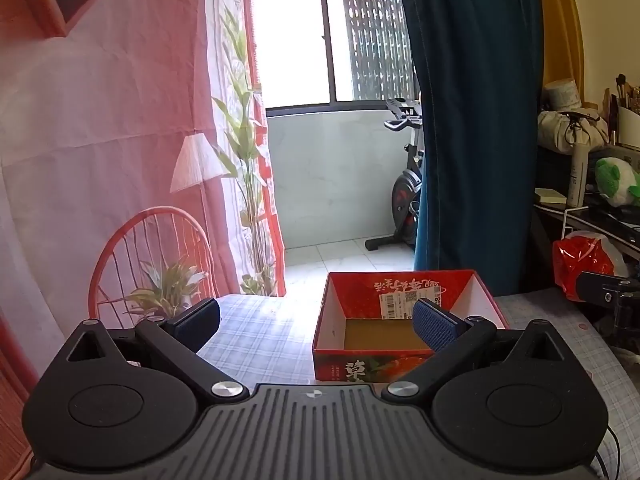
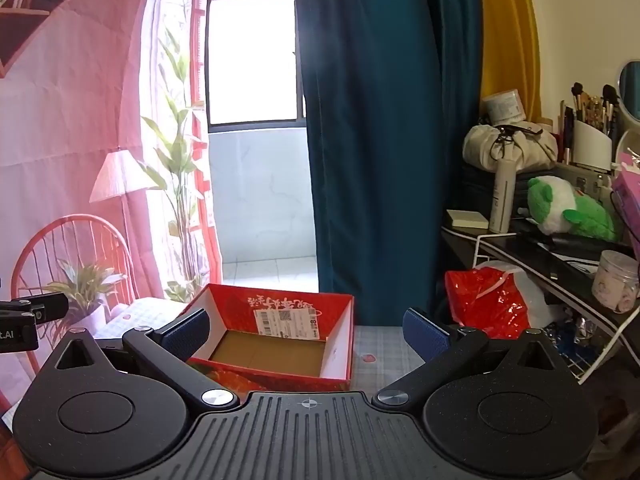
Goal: Organize soft objects
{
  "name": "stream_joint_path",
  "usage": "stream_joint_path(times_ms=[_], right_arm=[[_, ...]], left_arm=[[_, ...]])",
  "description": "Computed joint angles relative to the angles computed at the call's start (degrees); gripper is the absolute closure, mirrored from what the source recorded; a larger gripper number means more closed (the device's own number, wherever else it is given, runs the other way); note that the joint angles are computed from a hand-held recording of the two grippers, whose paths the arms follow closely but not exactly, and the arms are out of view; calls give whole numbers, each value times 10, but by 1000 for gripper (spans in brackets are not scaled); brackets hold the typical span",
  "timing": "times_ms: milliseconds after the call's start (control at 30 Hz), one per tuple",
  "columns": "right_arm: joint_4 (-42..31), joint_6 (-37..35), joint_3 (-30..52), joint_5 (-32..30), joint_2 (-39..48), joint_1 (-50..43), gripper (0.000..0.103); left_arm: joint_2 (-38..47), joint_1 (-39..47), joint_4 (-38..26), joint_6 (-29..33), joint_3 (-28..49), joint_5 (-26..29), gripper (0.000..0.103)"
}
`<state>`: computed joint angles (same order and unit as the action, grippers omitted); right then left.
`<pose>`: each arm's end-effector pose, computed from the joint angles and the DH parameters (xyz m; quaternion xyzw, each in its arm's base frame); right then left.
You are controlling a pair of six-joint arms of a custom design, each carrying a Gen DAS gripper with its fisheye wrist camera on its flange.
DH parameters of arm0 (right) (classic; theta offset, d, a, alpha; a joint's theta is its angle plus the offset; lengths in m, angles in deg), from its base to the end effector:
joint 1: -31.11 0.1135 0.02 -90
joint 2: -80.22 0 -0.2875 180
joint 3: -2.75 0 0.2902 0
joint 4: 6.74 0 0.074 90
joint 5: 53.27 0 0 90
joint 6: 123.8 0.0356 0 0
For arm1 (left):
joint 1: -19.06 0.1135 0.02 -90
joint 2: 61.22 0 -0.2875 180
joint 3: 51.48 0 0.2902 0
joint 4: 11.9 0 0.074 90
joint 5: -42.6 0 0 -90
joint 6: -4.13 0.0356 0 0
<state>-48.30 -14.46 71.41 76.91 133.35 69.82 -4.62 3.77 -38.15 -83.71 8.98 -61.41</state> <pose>0.1845 0.1184 0.3768 0.0453 0.8158 -0.0134 0.5763 0.2450 -0.0580 0.3317 0.0580 0.8255 0.0375 0.5602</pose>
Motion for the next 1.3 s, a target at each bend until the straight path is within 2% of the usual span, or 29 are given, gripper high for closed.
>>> stream_joint_path(times_ms=[1300], right_arm=[[-3,0,-1,-9,0,-9,0]], left_arm=[[4,15,2,-1,0,15,0]])
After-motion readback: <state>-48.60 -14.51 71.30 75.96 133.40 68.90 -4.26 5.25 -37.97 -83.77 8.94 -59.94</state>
